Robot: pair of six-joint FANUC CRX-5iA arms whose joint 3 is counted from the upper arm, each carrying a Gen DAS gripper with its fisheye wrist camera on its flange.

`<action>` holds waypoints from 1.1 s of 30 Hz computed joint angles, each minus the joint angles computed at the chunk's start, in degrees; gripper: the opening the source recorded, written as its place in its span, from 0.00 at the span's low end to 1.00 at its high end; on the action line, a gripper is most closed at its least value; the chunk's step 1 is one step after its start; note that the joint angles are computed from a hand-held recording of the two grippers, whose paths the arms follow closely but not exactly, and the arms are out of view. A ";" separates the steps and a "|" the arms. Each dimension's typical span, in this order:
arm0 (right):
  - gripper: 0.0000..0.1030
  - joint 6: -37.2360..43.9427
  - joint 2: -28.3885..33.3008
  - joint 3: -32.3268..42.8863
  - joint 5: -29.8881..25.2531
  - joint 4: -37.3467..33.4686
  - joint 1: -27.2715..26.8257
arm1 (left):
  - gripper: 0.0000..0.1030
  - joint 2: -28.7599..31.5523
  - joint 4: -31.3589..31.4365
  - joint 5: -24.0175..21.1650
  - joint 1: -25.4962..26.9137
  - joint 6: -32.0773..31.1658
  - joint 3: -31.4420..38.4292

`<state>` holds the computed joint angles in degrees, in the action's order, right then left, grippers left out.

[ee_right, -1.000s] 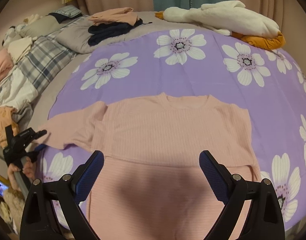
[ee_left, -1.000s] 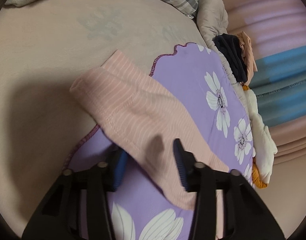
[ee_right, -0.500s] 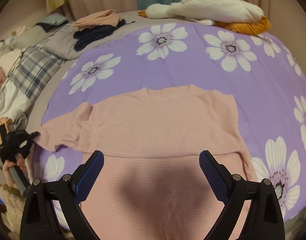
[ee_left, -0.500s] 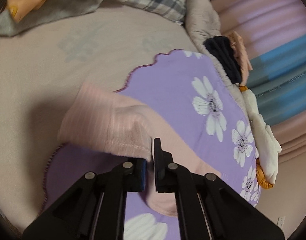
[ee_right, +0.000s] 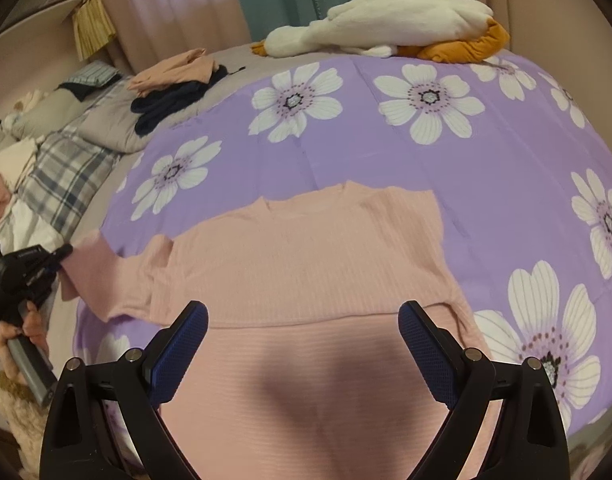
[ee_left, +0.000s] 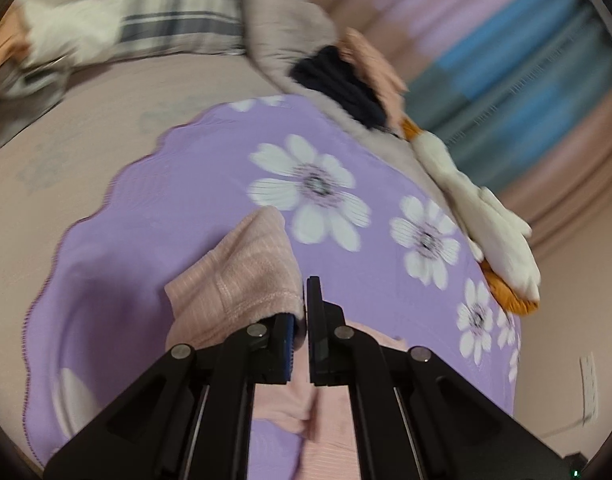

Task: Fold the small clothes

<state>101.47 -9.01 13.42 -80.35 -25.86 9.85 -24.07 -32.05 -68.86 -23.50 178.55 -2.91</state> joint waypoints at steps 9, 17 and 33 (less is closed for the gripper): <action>0.93 0.30 0.31 0.35 -0.06 -1.53 -2.88 | 0.01 7.35 4.23 7.00 -2.29 -8.82 4.74; 0.93 -0.12 0.97 0.35 -0.23 -1.76 -4.44 | 0.01 13.36 11.40 13.13 -2.74 -17.21 5.88; 0.93 -0.31 3.93 0.73 -1.80 -2.12 -6.77 | 0.02 21.76 31.58 23.99 -0.95 -29.98 -0.15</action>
<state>101.16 -5.08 14.15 -82.15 -27.98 3.09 -2.31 -0.47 -44.87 -24.46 148.57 -3.05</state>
